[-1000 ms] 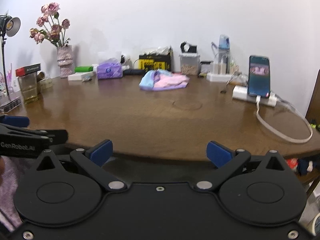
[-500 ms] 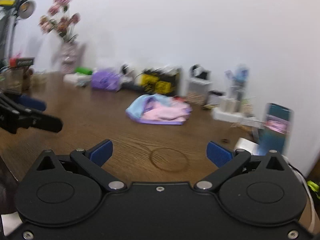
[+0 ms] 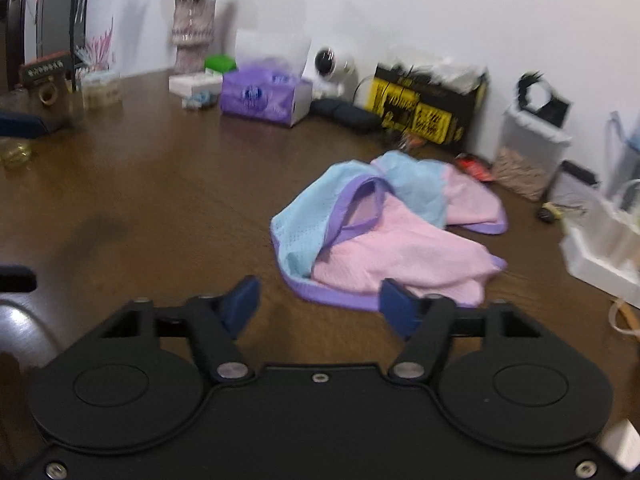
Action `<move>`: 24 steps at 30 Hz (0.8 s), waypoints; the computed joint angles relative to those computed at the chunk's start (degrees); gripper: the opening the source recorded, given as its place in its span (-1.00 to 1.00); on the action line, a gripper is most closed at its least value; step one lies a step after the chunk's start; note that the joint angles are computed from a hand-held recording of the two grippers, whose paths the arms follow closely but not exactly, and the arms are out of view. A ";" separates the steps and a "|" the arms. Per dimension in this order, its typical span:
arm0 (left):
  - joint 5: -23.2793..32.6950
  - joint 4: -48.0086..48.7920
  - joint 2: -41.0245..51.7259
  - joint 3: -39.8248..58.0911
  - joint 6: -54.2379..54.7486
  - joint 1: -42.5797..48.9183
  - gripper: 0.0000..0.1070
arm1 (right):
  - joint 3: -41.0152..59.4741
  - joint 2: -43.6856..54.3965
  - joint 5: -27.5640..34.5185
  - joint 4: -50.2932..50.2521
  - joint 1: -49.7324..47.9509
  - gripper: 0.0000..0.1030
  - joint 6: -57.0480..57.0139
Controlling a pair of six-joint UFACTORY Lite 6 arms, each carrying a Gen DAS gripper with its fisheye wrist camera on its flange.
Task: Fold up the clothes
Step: 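Grasp the purple-trimmed edge with the right gripper while the left gripper grasps another edge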
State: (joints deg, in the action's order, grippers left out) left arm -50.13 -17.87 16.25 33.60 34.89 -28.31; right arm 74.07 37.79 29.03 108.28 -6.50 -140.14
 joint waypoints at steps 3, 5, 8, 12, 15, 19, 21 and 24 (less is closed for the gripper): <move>0.06 -0.03 4.60 5.19 4.46 -0.20 0.93 | 6.31 4.08 -0.42 -8.92 0.30 -0.68 10.82; -1.01 -0.09 8.79 9.46 7.58 -0.74 0.93 | 9.59 5.45 2.91 -14.80 -0.95 -0.85 20.41; -1.84 0.26 13.99 15.87 12.07 -1.87 0.93 | 8.33 1.41 9.43 -16.92 -3.65 -0.92 24.84; 1.66 1.15 19.72 25.66 15.45 -3.38 0.93 | 3.38 -7.01 15.83 -18.58 -6.90 -0.93 26.45; 8.16 3.33 21.98 31.38 15.74 -3.85 0.93 | 0.00 -13.15 16.88 -20.57 -8.08 -0.93 27.35; 5.83 -0.12 19.69 27.82 17.12 -4.27 0.93 | -5.20 -14.96 5.07 -14.15 -6.23 -0.42 8.87; 6.13 0.80 16.34 23.15 15.08 -1.94 0.93 | -4.97 -12.05 4.20 -10.87 -6.31 0.12 4.68; 5.87 0.02 13.73 19.69 15.36 -0.19 0.93 | 1.39 -4.30 6.68 -15.36 -6.56 0.12 11.50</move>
State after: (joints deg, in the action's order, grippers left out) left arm -44.26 -17.85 29.98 53.29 50.25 -28.50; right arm 75.46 33.49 35.70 92.91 -13.06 -128.65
